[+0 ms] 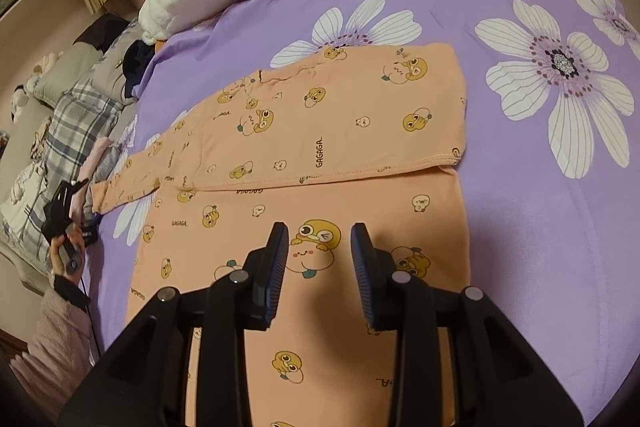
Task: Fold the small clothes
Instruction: 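Grasp the other sleeve with the left gripper, fold it across the body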
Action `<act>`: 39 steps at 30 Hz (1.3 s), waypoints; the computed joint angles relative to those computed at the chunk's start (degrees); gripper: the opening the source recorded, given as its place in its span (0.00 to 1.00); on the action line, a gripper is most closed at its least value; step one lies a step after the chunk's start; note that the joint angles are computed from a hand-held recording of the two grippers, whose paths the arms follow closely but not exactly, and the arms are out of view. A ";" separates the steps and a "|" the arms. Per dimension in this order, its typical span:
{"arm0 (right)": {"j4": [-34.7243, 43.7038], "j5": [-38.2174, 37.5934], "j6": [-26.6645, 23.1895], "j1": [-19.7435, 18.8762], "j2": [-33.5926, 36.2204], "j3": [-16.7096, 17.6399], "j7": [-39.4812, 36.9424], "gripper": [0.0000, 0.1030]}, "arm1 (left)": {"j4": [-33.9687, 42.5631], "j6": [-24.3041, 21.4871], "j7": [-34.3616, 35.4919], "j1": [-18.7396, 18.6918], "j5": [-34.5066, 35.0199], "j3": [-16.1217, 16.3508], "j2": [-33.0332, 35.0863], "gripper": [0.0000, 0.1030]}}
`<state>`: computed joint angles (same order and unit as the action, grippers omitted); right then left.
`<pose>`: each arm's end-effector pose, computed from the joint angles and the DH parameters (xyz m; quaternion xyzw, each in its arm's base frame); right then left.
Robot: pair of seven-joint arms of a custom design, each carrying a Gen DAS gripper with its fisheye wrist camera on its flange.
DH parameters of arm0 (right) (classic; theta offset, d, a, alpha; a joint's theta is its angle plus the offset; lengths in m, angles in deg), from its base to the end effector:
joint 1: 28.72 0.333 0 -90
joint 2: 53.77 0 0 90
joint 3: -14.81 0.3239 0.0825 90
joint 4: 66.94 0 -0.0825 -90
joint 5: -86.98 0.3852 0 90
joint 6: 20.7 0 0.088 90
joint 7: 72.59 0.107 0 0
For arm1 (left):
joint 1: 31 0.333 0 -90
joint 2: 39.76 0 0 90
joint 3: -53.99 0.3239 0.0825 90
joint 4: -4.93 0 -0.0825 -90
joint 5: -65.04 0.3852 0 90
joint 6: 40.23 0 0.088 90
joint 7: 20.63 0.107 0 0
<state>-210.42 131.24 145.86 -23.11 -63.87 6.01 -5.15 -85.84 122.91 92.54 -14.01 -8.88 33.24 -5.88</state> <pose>0.4785 -0.0700 0.4057 -0.5327 0.7804 -0.1127 0.3074 0.7262 0.0507 0.3556 0.8118 -0.3183 0.4867 0.0527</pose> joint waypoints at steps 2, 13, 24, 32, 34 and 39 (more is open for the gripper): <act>-0.32 -1.17 0.42 -0.24 -0.19 0.41 0.78 0.33 | -0.19 -0.15 -6.51 -2.36 6.25 2.86 -0.12 0.41; -2.55 1.57 2.06 1.84 -2.27 -1.47 -1.67 0.33 | -6.31 1.24 -14.74 -4.72 27.76 2.85 -8.45 0.08; -5.86 11.42 3.93 5.91 -6.81 -5.80 -11.40 0.33 | -5.47 -3.12 -5.99 -14.96 29.96 0.59 -15.66 0.07; -7.67 20.59 2.77 5.35 -9.06 -8.67 -18.76 0.33 | -3.92 -2.78 -13.91 -28.62 46.82 2.35 -12.94 0.07; -8.12 22.94 2.15 4.49 -9.39 -9.20 -20.45 0.33 | -3.31 -3.00 -17.17 -31.54 50.97 2.56 -11.24 0.08; -8.08 26.13 -0.18 0.92 -8.50 -8.54 -21.89 0.33 | -0.43 -6.75 -24.18 -37.27 61.18 4.24 -6.34 0.08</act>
<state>-218.50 157.37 145.68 -22.19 -72.36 -2.53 -27.04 -86.27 116.15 68.35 -51.28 52.30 37.48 -12.22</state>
